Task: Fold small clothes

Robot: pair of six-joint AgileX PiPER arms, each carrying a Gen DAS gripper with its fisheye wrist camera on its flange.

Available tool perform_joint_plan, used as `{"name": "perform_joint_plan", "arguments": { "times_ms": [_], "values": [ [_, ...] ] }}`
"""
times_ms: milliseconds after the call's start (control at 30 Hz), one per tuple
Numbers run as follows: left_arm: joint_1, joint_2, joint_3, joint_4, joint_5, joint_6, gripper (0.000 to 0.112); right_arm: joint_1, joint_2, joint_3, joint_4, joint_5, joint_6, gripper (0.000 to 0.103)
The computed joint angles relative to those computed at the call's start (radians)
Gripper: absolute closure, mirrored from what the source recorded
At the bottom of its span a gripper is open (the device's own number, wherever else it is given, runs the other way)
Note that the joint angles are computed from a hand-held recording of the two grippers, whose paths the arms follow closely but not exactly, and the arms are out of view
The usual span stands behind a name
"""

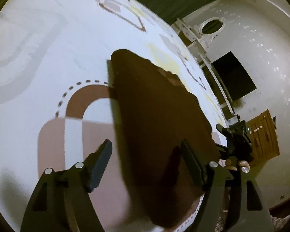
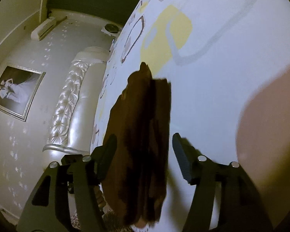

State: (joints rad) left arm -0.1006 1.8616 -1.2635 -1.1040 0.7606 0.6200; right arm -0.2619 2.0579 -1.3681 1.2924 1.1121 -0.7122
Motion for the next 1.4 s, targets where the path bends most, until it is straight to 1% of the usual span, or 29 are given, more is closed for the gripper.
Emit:
{"name": "perform_joint_plan", "arguments": {
  "times_ms": [67,100,133,267,333,400,433,467,500,533,567,633,667,767,1000,1400],
  "values": [
    [-0.005,0.049,-0.071,0.019,0.001,-0.033,0.040,0.027,0.038,-0.078,-0.027,-0.020,0.047,0.042],
    [-0.008,0.069,-0.105,0.034,0.003,-0.051,0.040,0.045,0.075,-0.142,-0.032,-0.023,0.079,0.042],
    [-0.013,0.094,-0.146,0.054,0.006,-0.076,0.040,0.054,0.099,-0.180,-0.034,-0.019,0.098,0.040],
    [-0.019,0.161,-0.248,0.080,0.024,-0.127,0.039,0.103,0.195,-0.350,-0.080,-0.013,0.191,0.040],
    [-0.021,0.184,-0.282,0.081,0.027,-0.135,0.039,0.113,0.220,-0.399,-0.103,-0.003,0.209,0.041],
    [-0.023,0.204,-0.312,0.084,0.031,-0.143,0.039,0.118,0.232,-0.428,-0.134,0.004,0.225,0.051],
    [-0.029,0.212,-0.327,0.090,0.029,-0.152,0.039,0.120,0.236,-0.437,-0.154,0.004,0.234,0.064],
    [-0.034,0.220,-0.343,0.105,0.026,-0.167,0.039,0.118,0.243,-0.446,-0.173,0.005,0.243,0.075],
    [-0.037,0.223,-0.351,0.120,0.021,-0.178,0.042,0.112,0.253,-0.449,-0.173,0.012,0.242,0.079],
    [-0.047,0.219,-0.353,0.162,0.001,-0.209,0.050,0.103,0.260,-0.445,-0.159,0.019,0.231,0.083],
    [-0.054,0.222,-0.363,0.198,-0.010,-0.238,0.058,0.099,0.261,-0.438,-0.151,0.020,0.223,0.084],
    [-0.071,0.230,-0.383,0.292,-0.034,-0.316,0.071,0.101,0.253,-0.424,-0.154,0.008,0.210,0.085],
    [-0.070,0.229,-0.382,0.303,-0.036,-0.326,0.072,0.102,0.250,-0.418,-0.155,0.003,0.208,0.085],
    [-0.068,0.230,-0.383,0.318,-0.036,-0.334,0.073,0.099,0.249,-0.402,-0.139,-0.001,0.196,0.086],
    [-0.101,0.237,-0.418,0.435,-0.054,-0.396,0.073,0.098,0.245,-0.377,-0.119,-0.014,0.178,0.087],
    [-0.116,0.248,-0.451,0.495,-0.047,-0.457,0.073,0.096,0.231,-0.335,-0.088,-0.035,0.167,0.086]
  ]
}}
